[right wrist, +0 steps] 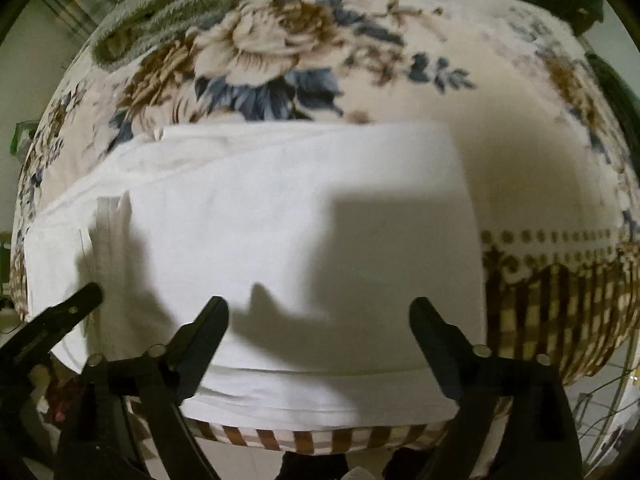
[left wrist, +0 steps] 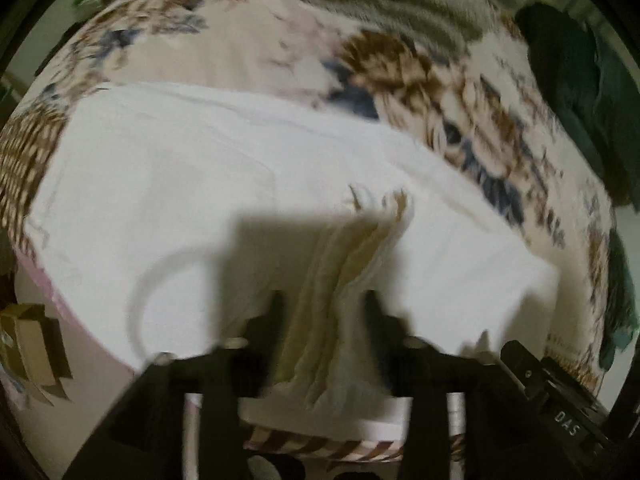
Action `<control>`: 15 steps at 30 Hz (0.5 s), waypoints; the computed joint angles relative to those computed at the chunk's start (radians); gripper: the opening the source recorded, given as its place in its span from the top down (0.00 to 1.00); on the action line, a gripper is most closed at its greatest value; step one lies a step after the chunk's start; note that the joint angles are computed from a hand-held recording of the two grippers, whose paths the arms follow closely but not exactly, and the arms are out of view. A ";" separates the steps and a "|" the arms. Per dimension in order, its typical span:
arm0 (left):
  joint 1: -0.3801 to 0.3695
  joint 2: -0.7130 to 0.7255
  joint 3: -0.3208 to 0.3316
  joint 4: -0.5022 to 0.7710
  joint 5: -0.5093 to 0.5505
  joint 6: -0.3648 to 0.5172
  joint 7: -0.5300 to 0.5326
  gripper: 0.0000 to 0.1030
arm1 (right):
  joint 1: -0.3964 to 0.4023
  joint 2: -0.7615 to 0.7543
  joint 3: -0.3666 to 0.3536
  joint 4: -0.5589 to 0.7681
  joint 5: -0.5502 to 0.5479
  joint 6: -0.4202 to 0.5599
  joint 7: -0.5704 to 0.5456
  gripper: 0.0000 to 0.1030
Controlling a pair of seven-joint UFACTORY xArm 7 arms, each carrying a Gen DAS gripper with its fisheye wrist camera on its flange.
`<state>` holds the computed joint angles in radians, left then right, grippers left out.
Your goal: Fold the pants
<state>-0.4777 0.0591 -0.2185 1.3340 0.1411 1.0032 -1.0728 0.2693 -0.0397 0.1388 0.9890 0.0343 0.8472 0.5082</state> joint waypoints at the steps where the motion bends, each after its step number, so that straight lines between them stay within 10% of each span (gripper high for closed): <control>1: 0.001 -0.035 0.003 -0.026 0.012 -0.003 -0.029 0.29 | 0.002 -0.015 0.004 0.004 -0.020 0.011 0.019 0.03; 2: 0.005 -0.062 0.003 -0.048 0.019 -0.005 -0.048 0.18 | 0.004 -0.017 0.007 0.015 -0.033 0.022 0.029 0.03; 15: 0.190 -0.506 0.021 -0.543 -0.088 -0.091 -0.317 0.18 | 0.043 -0.090 0.042 0.127 -0.055 0.167 0.050 0.03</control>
<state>-0.2877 -0.4471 -0.1977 0.7915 0.0531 0.9120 -1.3901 0.3127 -0.1296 0.1805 1.1160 -0.0202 1.0142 0.5579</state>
